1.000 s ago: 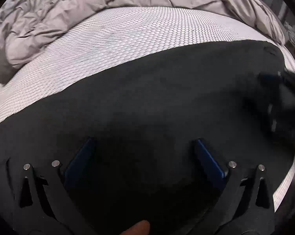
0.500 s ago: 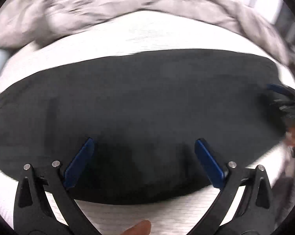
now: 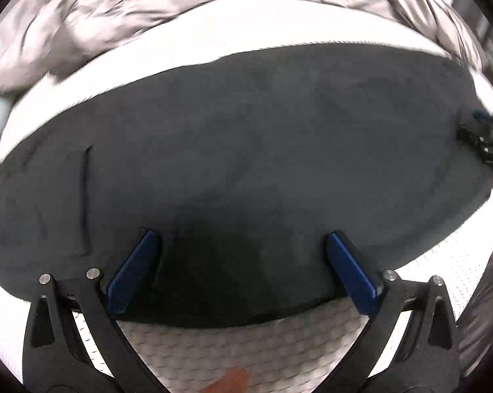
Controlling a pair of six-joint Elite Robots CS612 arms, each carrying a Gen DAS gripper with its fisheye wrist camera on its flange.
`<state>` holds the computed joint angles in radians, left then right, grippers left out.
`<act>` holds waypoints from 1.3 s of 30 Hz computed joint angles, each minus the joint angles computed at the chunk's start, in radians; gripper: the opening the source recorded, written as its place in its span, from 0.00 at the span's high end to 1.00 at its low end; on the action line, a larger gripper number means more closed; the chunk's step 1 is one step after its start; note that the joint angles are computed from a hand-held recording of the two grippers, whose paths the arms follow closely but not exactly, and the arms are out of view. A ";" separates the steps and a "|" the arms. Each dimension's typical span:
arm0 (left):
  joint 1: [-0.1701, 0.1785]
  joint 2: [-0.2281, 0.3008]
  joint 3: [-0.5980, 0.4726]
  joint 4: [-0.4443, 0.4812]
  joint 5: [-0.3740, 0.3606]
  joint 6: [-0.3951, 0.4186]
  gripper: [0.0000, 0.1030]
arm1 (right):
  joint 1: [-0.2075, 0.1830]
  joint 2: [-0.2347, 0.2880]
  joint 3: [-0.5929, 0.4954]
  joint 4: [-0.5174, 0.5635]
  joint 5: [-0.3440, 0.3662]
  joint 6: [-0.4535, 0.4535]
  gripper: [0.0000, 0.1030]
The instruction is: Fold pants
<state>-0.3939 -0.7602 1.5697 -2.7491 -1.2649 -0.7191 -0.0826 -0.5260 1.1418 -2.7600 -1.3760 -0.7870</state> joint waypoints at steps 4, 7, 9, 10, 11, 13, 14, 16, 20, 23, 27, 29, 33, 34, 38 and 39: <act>-0.005 -0.017 0.012 0.042 0.057 -0.032 0.01 | -0.022 0.011 -0.030 -0.014 -0.026 0.114 0.04; -0.018 -0.002 -0.018 -0.001 0.063 -0.014 0.01 | -0.022 -0.020 0.016 -0.030 0.050 0.116 0.04; -0.022 0.031 -0.082 -0.020 0.028 0.043 0.01 | -0.015 -0.040 0.037 0.011 0.154 0.095 0.04; -0.029 0.049 -0.116 -0.019 0.016 0.081 0.01 | -0.009 -0.050 0.056 0.029 0.199 0.074 0.04; -0.036 0.070 -0.153 -0.012 0.004 0.121 0.01 | -0.001 -0.057 0.066 0.063 0.234 0.047 0.04; -0.048 0.096 -0.200 0.021 -0.021 0.166 0.01 | 0.022 -0.065 0.073 0.155 0.276 -0.015 0.04; -0.058 0.105 -0.216 0.050 -0.018 0.170 0.01 | 0.034 -0.066 0.075 0.177 0.266 -0.039 0.04; -0.071 0.108 -0.211 0.043 -0.011 0.165 0.00 | 0.063 -0.065 0.101 0.103 0.176 -0.075 0.04; -0.063 0.062 -0.139 0.031 0.021 0.141 0.00 | 0.063 -0.045 0.097 -0.004 0.066 -0.077 0.04; -0.047 0.028 -0.065 0.052 0.095 0.041 0.00 | 0.036 -0.011 0.030 -0.029 -0.001 0.016 0.03; -0.029 -0.017 0.044 -0.081 0.090 -0.059 0.01 | 0.012 0.014 -0.026 -0.023 -0.077 0.163 0.02; -0.038 -0.029 0.059 -0.087 0.110 -0.073 0.01 | 0.020 0.005 -0.008 -0.065 -0.097 0.191 0.02; -0.021 0.000 0.005 -0.113 0.067 -0.021 0.01 | 0.047 -0.035 0.075 -0.120 0.026 0.099 0.02; -0.019 0.012 -0.021 -0.081 0.066 -0.018 0.01 | 0.055 -0.045 0.087 -0.083 0.074 0.069 0.02; -0.007 0.056 -0.108 0.027 0.048 -0.018 0.03 | 0.096 -0.036 0.071 0.070 0.105 -0.016 0.03; -0.006 0.049 -0.095 0.010 0.042 -0.019 0.09 | 0.102 -0.023 0.052 0.063 0.082 -0.029 0.03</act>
